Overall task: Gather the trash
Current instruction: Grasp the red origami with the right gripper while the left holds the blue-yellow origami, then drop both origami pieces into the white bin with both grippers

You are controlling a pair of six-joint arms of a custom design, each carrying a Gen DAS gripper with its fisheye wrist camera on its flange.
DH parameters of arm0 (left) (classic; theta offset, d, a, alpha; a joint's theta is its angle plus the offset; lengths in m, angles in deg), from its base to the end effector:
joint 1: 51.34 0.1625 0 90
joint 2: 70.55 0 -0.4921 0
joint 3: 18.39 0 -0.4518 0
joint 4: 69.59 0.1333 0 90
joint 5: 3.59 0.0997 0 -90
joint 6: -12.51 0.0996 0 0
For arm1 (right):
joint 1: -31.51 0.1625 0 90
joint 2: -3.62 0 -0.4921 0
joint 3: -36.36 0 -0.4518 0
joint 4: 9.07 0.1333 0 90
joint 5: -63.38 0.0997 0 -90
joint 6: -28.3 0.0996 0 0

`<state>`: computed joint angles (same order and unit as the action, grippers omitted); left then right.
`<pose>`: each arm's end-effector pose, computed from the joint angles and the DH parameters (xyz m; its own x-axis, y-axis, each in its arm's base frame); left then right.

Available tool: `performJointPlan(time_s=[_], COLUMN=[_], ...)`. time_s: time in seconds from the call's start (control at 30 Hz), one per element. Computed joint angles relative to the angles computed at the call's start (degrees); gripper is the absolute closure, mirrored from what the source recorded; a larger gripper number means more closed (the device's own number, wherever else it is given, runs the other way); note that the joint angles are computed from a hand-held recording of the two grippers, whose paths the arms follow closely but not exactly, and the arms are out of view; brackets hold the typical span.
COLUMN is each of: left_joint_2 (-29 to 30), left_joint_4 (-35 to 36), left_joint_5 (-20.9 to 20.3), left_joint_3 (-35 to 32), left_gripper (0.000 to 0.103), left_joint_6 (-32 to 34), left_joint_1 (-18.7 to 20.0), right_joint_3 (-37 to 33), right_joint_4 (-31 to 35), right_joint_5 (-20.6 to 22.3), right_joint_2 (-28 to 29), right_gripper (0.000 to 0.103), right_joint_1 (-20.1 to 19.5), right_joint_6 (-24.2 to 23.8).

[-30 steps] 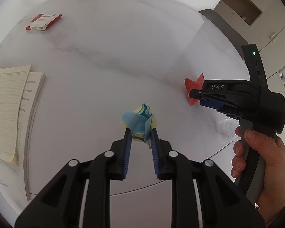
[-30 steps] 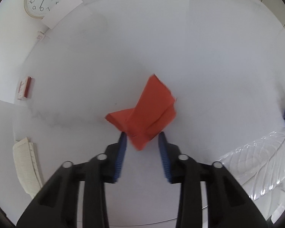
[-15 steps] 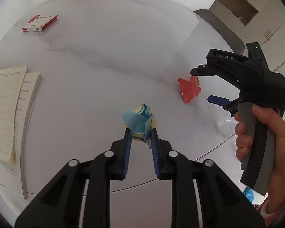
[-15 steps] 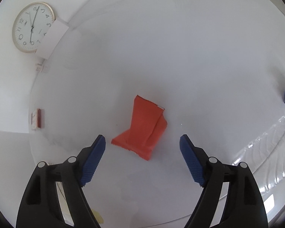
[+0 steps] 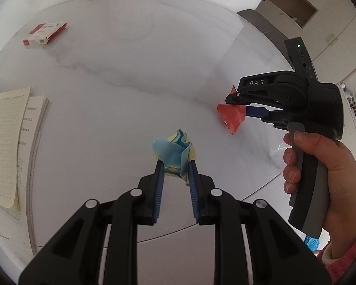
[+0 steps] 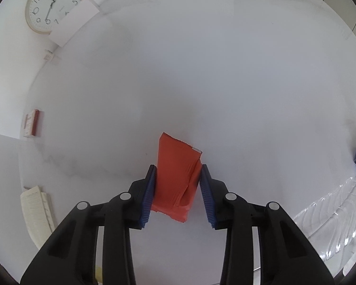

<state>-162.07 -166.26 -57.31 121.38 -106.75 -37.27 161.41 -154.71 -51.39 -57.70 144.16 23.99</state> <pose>-0.2531 -0.2616 0.1911 -0.7234 -0.5875 -0.3626 -0.1933 0.6766 -0.7105 0.2856 -0.4466 0.0855 -0.7843 -0.4716 0.4031 -0.4415 0.8807 0.1715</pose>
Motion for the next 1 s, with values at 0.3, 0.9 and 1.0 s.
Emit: performJointPlan(time_s=[0.3,0.9,1.0], left_joint_2=[6.1,35.9,40.2], left_joint_4=[-4.9,-38.4,-39.2], left_joint_5=[0.8,-9.8,-12.3], left_joint_3=[-3.7,-18.4,-21.9], left_gripper=[0.082,0.082,0.082], left_joint_6=[10.0,50.8,55.6], left_joint_1=[-1.2,1.0,1.1], right_joint_3=[5.6,16.5,17.4], right_joint_4=[5.0,10.6,6.6], right_joint_5=[6.4,0.8,1.1], right_joint_2=[-18.9,-59.6,-57.1], right_gripper=[0.066,0.066,0.055], right_joint_1=[-1.7,-44.2,-50.4], right_joint_6=[-11.1,-42.6,-47.3])
